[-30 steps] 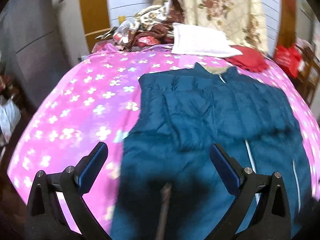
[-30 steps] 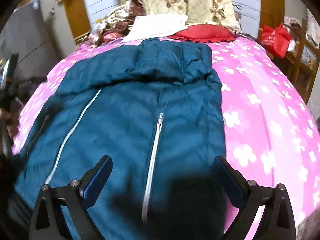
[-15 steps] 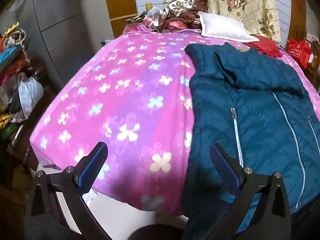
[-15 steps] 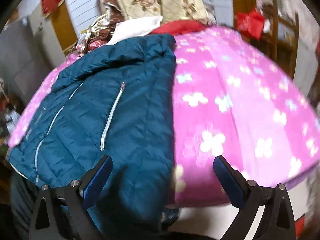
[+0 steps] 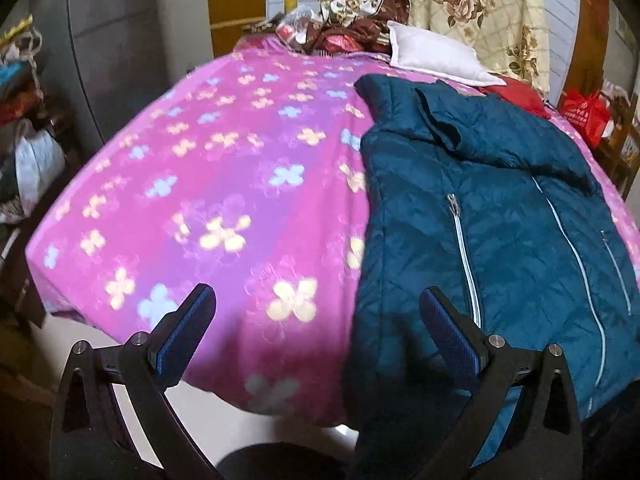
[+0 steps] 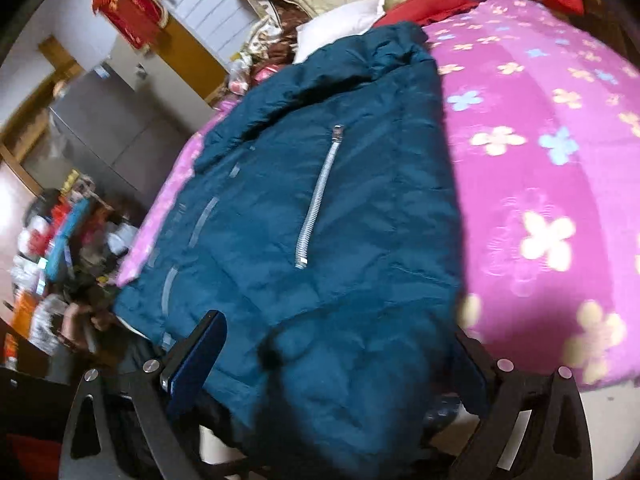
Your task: Fold large clothes
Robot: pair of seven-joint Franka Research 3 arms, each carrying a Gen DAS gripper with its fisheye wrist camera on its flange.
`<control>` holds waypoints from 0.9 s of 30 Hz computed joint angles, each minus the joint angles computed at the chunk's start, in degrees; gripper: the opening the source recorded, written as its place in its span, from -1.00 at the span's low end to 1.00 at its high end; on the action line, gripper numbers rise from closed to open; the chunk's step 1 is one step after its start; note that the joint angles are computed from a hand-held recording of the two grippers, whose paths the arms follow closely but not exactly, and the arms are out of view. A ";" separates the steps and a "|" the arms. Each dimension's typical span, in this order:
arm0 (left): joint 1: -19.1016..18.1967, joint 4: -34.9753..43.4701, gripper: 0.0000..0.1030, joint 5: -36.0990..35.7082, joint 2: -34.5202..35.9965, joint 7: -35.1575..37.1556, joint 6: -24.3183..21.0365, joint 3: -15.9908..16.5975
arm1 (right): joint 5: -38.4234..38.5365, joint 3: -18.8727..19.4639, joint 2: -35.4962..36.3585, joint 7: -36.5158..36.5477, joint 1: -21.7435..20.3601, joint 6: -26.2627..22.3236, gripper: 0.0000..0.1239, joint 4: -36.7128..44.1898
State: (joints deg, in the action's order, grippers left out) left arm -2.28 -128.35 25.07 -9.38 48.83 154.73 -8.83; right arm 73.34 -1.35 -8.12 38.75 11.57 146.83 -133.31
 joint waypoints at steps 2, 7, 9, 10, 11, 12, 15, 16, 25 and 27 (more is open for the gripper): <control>0.05 -0.55 0.99 0.22 -0.34 -0.01 0.14 0.01 | 5.21 -0.27 1.05 -2.86 0.24 0.14 0.62 0.83; -1.05 -3.03 0.99 -4.92 -2.85 4.63 -0.92 1.47 | 10.20 1.53 2.15 -9.61 0.89 5.03 0.62 1.54; -1.90 -5.71 0.99 -8.46 -4.79 7.24 1.45 2.48 | 9.70 2.35 1.72 -11.10 1.59 7.83 0.62 0.94; -2.20 -6.82 0.99 -9.58 -5.52 8.27 2.50 2.67 | 9.81 2.49 1.62 -11.94 1.86 8.76 0.62 0.67; -2.83 -7.99 0.99 -10.91 -6.21 9.78 3.53 2.93 | 9.49 2.88 1.48 -12.53 2.29 10.27 0.62 0.42; -3.71 -8.74 0.99 -12.61 -6.51 11.62 4.41 3.35 | 8.96 3.00 1.72 -12.62 2.57 11.14 0.62 0.50; -8.48 -9.96 0.99 -21.06 -6.32 20.38 6.58 6.06 | 7.22 3.14 2.08 -11.00 3.15 12.87 0.62 0.63; -11.23 -10.10 0.99 -25.59 -5.93 25.54 7.03 7.73 | 7.50 3.01 2.12 -10.79 3.25 13.04 0.62 0.62; -19.27 -4.00 0.99 -58.11 -0.86 54.75 0.28 13.10 | 11.35 2.77 1.62 -12.32 3.65 13.87 0.62 0.06; -17.13 -2.96 0.98 -58.67 0.02 52.52 0.87 11.97 | 13.22 2.67 1.43 -13.60 3.71 13.94 0.62 -0.11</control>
State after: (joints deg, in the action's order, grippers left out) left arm -19.41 -131.31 -33.60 -9.36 101.35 155.60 3.14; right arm 86.56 1.32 -6.68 25.15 15.29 160.77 -133.42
